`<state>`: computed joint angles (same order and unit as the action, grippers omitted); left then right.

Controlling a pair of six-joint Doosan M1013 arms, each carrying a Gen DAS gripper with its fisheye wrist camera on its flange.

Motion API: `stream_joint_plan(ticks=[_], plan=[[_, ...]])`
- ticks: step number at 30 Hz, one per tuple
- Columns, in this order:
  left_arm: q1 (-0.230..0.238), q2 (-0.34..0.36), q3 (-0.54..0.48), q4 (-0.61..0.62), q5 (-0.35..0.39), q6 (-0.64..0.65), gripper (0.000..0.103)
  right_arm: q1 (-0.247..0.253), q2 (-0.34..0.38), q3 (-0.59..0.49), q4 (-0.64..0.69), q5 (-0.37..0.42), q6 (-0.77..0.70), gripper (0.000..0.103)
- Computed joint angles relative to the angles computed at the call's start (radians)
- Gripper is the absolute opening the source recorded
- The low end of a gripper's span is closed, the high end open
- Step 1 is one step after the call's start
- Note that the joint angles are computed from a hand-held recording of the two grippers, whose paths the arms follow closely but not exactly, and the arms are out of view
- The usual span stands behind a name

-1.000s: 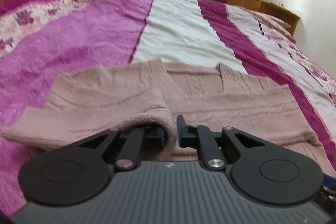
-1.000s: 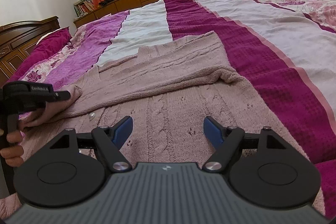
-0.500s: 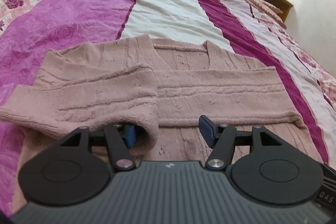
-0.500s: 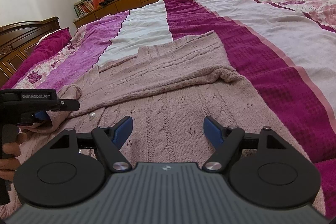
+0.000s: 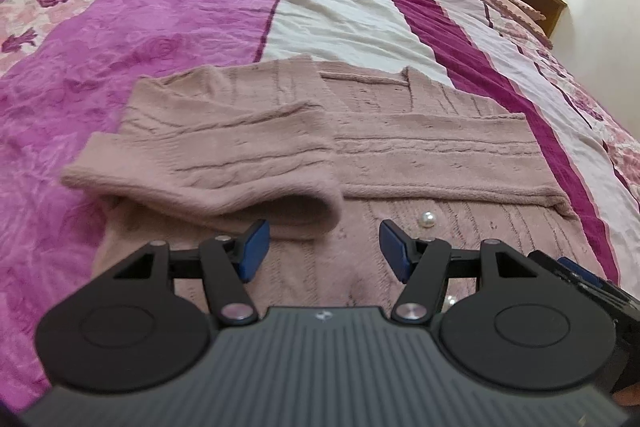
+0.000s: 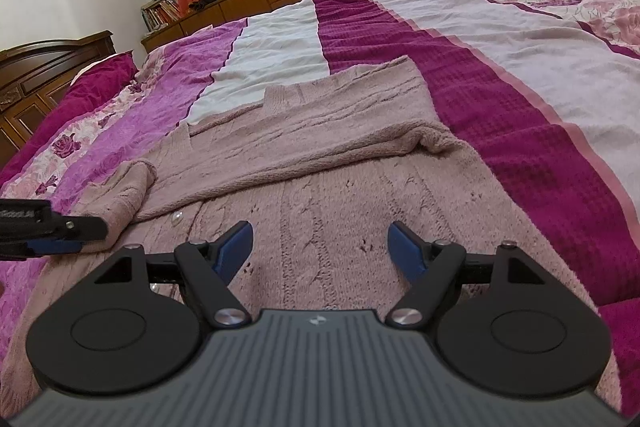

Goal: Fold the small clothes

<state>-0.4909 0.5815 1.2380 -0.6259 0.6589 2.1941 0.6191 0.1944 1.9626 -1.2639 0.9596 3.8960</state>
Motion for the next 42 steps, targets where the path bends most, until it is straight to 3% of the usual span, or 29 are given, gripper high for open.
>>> stream_joint_plan(ticks=[23,30,37,42], plan=[[0.051,-0.043,0.063,0.101,-0.096,-0.114,0.062,-0.009,-0.008,-0.011,0.029,-0.052,-0.032,0.080],[0.065,-0.041,0.066,0.174,-0.130,-0.196,0.062,-0.050,-0.020,-0.029,0.046,-0.170,-0.063,0.080],[0.067,-0.022,0.051,0.267,-0.166,-0.285,0.062,-0.126,-0.021,-0.090,0.118,-0.365,-0.205,0.080],[0.064,0.000,0.026,0.329,-0.182,-0.342,0.062,-0.167,0.006,-0.151,0.194,-0.460,-0.301,0.080]])
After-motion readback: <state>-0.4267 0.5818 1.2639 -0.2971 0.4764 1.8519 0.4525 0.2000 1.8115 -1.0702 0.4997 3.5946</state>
